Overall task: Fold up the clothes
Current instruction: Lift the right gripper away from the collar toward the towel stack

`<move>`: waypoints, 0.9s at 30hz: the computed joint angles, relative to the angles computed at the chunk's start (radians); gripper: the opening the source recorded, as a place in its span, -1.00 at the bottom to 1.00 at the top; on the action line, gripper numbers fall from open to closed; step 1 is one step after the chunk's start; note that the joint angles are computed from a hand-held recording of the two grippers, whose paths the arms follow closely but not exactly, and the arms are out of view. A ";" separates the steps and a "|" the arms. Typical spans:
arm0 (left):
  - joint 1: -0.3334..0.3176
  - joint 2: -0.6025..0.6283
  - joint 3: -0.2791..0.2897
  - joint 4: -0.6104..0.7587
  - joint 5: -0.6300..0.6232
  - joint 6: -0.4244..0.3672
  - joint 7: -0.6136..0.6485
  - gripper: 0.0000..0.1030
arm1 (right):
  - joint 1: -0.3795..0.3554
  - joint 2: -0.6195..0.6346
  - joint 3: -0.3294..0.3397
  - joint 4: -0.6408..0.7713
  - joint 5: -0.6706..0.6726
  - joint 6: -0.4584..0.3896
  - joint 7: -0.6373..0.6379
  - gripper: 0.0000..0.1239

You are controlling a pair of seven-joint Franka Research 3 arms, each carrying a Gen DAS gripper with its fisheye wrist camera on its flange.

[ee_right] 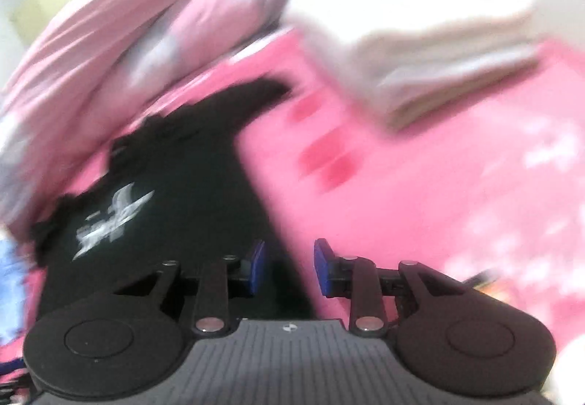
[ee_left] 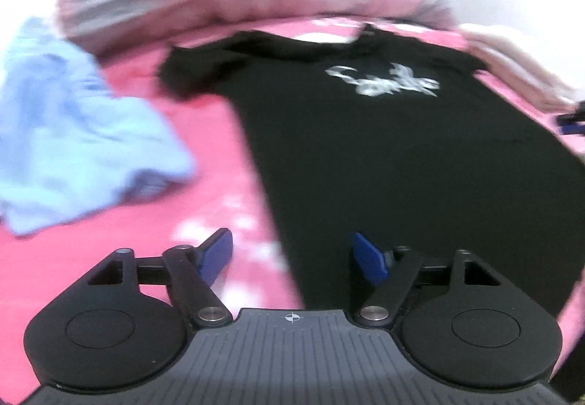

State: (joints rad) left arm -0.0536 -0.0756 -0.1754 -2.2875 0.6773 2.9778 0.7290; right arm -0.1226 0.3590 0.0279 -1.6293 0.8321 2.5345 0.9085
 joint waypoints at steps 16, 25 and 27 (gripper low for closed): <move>-0.152 0.404 0.112 0.493 -0.184 -0.146 0.200 0.53 | 0.082 0.180 0.047 0.208 0.093 -0.065 -0.043 -0.51; -0.133 0.412 0.140 0.567 -0.014 -0.174 0.041 0.61 | 0.029 0.104 0.179 0.095 0.097 0.163 -0.205 -0.48; -0.123 0.416 0.110 0.574 -0.033 -0.169 0.094 0.63 | 0.016 0.101 0.202 0.116 0.141 0.026 -0.276 -0.47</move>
State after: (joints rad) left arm -0.1763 0.3402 -0.0658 -1.7133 0.6442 2.8087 0.8227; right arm -0.1066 0.4601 0.2296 -1.5133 0.9732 2.5602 0.6320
